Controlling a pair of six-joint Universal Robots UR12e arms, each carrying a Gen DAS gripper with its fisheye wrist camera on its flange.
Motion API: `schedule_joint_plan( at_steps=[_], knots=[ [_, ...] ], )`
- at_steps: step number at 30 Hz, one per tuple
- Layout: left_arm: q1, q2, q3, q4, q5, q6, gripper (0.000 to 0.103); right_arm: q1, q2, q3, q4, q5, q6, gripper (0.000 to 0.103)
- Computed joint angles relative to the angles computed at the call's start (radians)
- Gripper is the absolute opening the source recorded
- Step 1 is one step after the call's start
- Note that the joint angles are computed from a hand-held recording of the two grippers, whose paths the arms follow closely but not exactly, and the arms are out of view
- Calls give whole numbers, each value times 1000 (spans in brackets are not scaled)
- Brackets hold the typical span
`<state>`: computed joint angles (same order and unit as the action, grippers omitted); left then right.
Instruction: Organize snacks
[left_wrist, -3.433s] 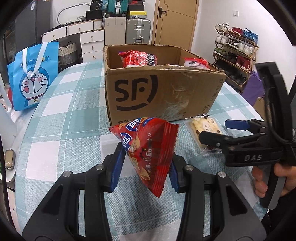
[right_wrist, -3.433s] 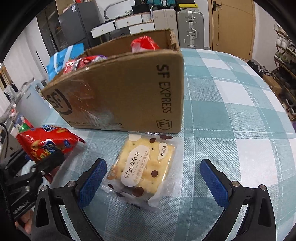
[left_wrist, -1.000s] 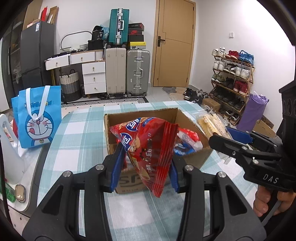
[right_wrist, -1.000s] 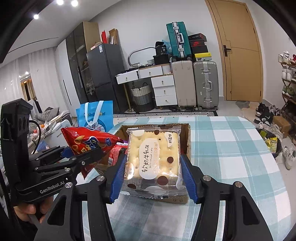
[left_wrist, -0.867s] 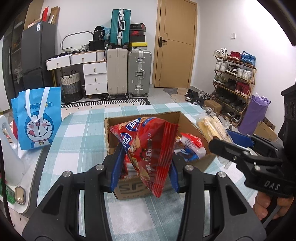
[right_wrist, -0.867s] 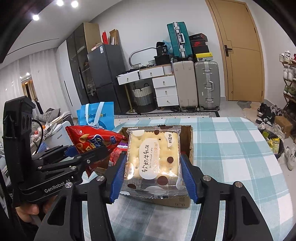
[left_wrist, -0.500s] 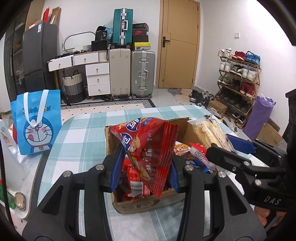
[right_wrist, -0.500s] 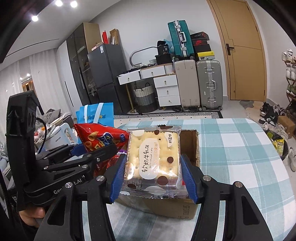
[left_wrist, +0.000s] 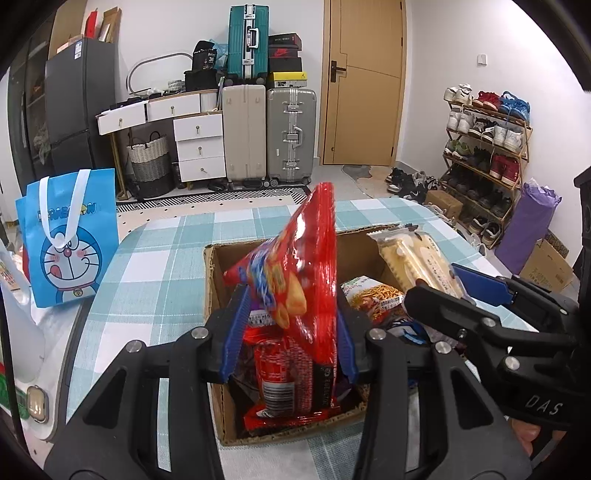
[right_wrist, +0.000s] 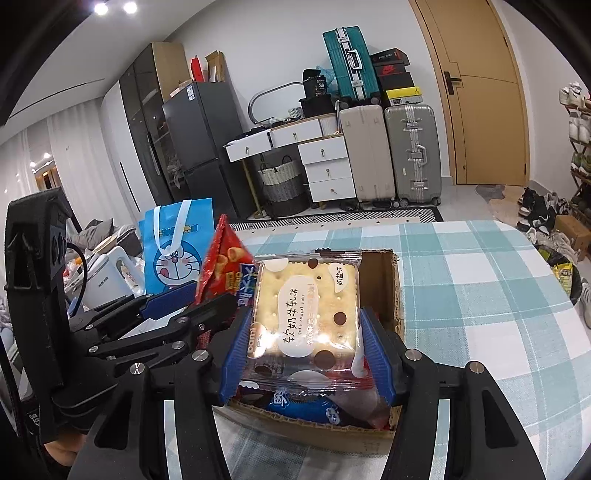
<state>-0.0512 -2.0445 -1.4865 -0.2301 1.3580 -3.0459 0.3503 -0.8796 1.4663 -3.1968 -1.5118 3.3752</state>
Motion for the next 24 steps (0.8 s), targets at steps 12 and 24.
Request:
schedule_joint_plan(
  at_steps=[12, 24],
  knots=[
    [7, -9, 4, -25, -7, 30, 40, -1, -1, 6, 2, -19, -26, 67],
    [37, 60, -99, 58, -60, 8, 83, -15, -56, 116, -94, -20, -4, 102]
  ],
)
